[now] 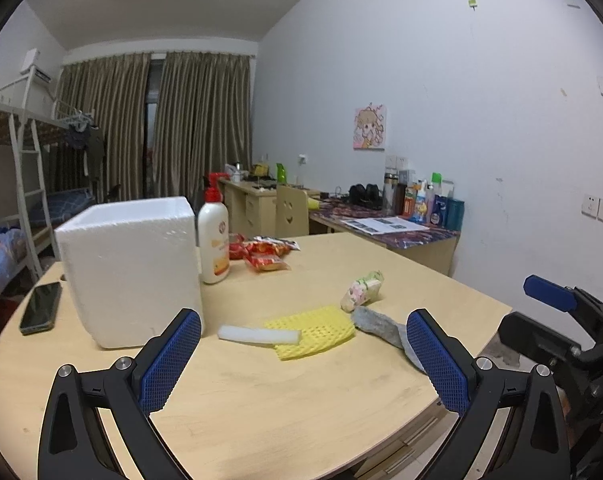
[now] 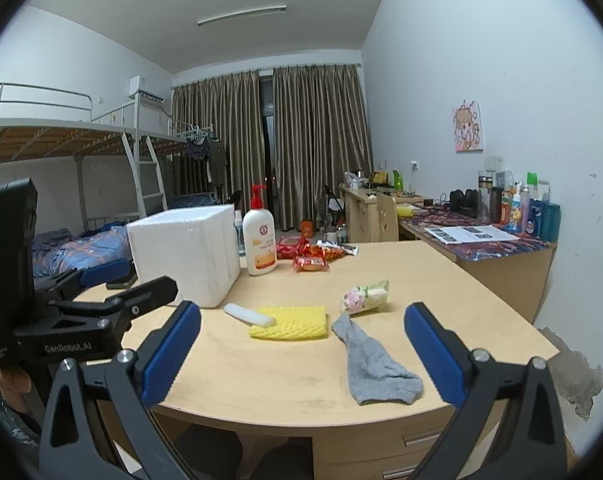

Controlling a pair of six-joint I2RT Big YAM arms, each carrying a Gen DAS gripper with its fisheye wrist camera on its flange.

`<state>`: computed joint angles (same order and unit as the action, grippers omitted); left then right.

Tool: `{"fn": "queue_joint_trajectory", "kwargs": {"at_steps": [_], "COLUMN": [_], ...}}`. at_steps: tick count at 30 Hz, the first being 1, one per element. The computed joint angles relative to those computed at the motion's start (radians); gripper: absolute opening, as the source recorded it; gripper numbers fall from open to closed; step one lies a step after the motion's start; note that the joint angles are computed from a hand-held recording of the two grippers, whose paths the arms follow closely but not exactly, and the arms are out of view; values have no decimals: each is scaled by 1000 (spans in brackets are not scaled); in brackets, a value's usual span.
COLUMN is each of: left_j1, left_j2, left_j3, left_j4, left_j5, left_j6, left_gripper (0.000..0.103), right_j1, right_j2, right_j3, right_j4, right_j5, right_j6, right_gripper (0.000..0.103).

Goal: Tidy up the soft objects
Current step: 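Move the left tool to the white foam stick on the yellow mesh and close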

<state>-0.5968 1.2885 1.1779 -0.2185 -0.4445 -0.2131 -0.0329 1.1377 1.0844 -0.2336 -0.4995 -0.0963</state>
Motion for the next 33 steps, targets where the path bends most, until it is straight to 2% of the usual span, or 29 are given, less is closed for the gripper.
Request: {"fn": "queue_joint_trajectory", "kwargs": {"at_steps": [10, 22, 26, 29, 33], "left_j1": [77, 120, 130, 132, 143], "left_j2": [132, 277, 334, 392, 439], "left_j3": [101, 246, 321, 397, 459], "left_j4": [-64, -194, -284, -372, -442], "left_j5": [100, 96, 94, 51, 57], "left_j6": [-63, -154, -206, -246, -280], "left_gripper": [103, 103, 102, 97, 90], "right_j1": [-9, -15, -22, -25, -32], "right_j2": [103, 212, 239, 255, 283], "right_j3": [59, 137, 152, 162, 185], "right_j4": [-48, -111, -122, -125, -136], "right_j5": [66, 102, 85, 71, 56], "right_j6": [-20, -50, -49, -56, -66], "right_gripper": [103, 103, 103, 103, 103]}}
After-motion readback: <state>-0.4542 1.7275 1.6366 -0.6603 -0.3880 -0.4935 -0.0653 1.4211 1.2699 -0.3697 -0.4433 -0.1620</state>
